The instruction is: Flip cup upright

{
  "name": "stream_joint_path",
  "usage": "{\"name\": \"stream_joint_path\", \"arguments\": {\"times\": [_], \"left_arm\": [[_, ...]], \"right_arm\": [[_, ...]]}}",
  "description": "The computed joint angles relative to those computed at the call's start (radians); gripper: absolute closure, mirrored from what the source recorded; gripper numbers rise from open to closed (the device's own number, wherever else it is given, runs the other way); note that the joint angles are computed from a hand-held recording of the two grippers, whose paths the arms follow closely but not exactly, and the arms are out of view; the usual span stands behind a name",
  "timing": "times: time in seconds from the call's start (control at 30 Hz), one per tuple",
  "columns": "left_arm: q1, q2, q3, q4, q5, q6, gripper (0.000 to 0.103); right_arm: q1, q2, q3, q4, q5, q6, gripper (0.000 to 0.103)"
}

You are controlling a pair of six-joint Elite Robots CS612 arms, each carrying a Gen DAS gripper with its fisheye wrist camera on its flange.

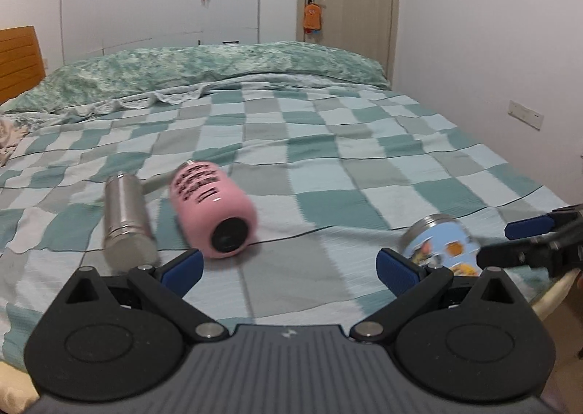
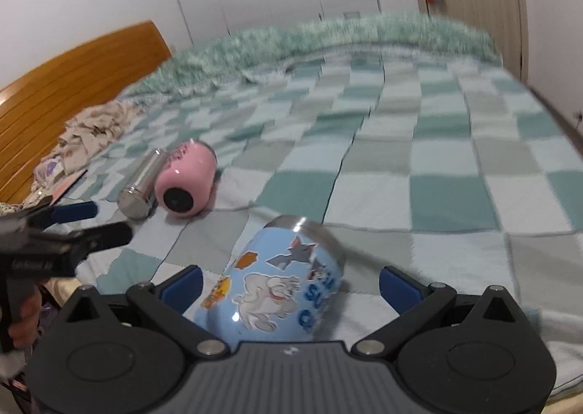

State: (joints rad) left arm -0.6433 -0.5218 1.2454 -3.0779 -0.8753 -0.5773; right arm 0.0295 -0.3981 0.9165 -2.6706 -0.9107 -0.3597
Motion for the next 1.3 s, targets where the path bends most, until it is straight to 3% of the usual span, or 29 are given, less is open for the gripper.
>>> {"name": "stream_joint_path", "arguments": {"times": [0.2,0.37,0.47,0.57,0.67,0.77,0.97,1.17,1.3], "left_arm": [[0.006,-0.006,0.053,-0.054,0.023,0.000,0.000],[0.013,-0.009,0.080,-0.085,0.017,-0.017,0.000],[0.016,-0.009,0.090,-0.096,0.011,-0.024,0.000],[0.017,-0.010,0.099,-0.104,0.007,-0.035,0.000],[0.017,-0.011,0.107,-0.115,0.003,-0.042,0.000],[0.018,-0.012,0.113,-0.129,0.003,-0.050,0.000],[0.015,-0.009,0.111,-0.154,0.007,-0.054,0.000],[0.012,0.003,0.091,-0.185,0.023,-0.059,0.000],[0.012,0.016,0.064,-0.194,0.044,-0.060,0.000]], "right_arm": [[0.026,0.067,-0.167,0.255,-0.037,0.066,0.000],[0.037,0.135,-0.310,0.445,-0.050,0.144,0.006],[0.042,0.166,-0.363,0.503,-0.050,0.178,0.013],[0.044,0.164,-0.350,0.470,-0.048,0.188,0.015],[0.041,0.137,-0.280,0.380,-0.035,0.189,0.015],[0.034,0.100,-0.176,0.223,-0.006,0.190,0.015],[0.024,0.062,0.004,-0.228,0.023,0.199,0.016],[0.021,0.089,-0.001,-0.494,0.034,0.218,0.019],[0.030,0.127,-0.069,-0.614,-0.009,0.202,0.019]]}}
